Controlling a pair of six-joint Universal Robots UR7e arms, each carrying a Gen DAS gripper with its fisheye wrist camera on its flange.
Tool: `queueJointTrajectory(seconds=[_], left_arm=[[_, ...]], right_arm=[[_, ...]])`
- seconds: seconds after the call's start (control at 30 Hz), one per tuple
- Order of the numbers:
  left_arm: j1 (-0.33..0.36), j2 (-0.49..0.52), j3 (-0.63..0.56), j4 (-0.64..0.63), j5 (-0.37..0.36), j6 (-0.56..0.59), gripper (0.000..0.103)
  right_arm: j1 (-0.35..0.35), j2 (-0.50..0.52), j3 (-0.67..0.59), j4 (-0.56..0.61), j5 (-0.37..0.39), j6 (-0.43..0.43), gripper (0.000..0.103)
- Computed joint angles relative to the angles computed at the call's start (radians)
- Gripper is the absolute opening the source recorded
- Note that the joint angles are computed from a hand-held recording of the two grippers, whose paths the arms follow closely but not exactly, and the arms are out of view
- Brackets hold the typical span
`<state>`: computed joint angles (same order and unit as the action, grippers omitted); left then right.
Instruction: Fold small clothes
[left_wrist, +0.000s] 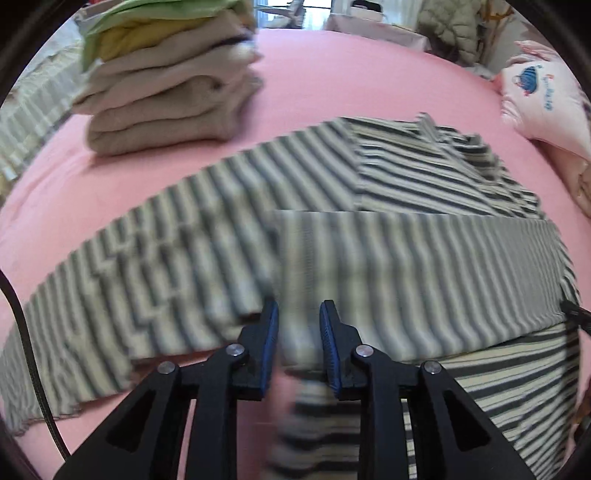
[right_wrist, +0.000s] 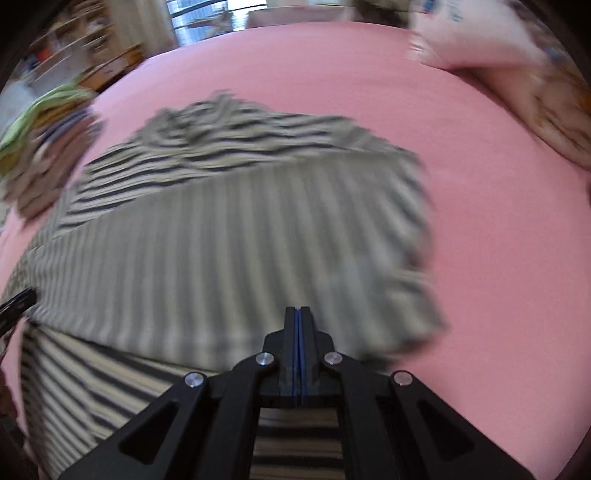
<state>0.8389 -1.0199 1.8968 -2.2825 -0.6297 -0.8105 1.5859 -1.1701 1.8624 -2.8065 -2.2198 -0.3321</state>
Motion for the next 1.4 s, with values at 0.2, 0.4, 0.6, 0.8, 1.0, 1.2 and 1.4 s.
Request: queueJointTrajectory(seconds=[0.2,0.4,0.6,0.8,1.0,1.2,1.4], left_arm=[[-0.018,-0.124,0.064,0.091,0.002,-0.127,0.028],[-0.126,-0.291,0.128,0.288,0.005,-0.296,0.060],[-0.302,-0.424,0.128,0.624,0.031,-0.512,0.076],[-0.463,-0.503,0.099,0.953,0.026,-0.739,0.088],[-0.581,-0.576,0.094,1.192,-0.018,-0.930,0.089],[-0.660,-0.663,0.091,1.440,-0.070,-1.144,0.089],[-0.711,-0.786,0.125,1.667,-0.114,-1.340,0.089]], right_arm=[[-0.011,-0.108,0.044,0.022,-0.008,0.086,0.000],[0.063,-0.248,0.136,0.064,0.076,0.211,0.001],[0.227,-0.328,0.201,0.072,0.069,0.307,0.002],[0.392,-0.371,0.242,0.069,0.049,0.370,0.002],[0.527,-0.347,0.263,0.083,0.006,0.379,0.002],[0.641,-0.257,0.247,0.095,-0.037,0.369,0.022],[0.715,-0.112,0.219,-0.045,0.000,0.256,0.047]])
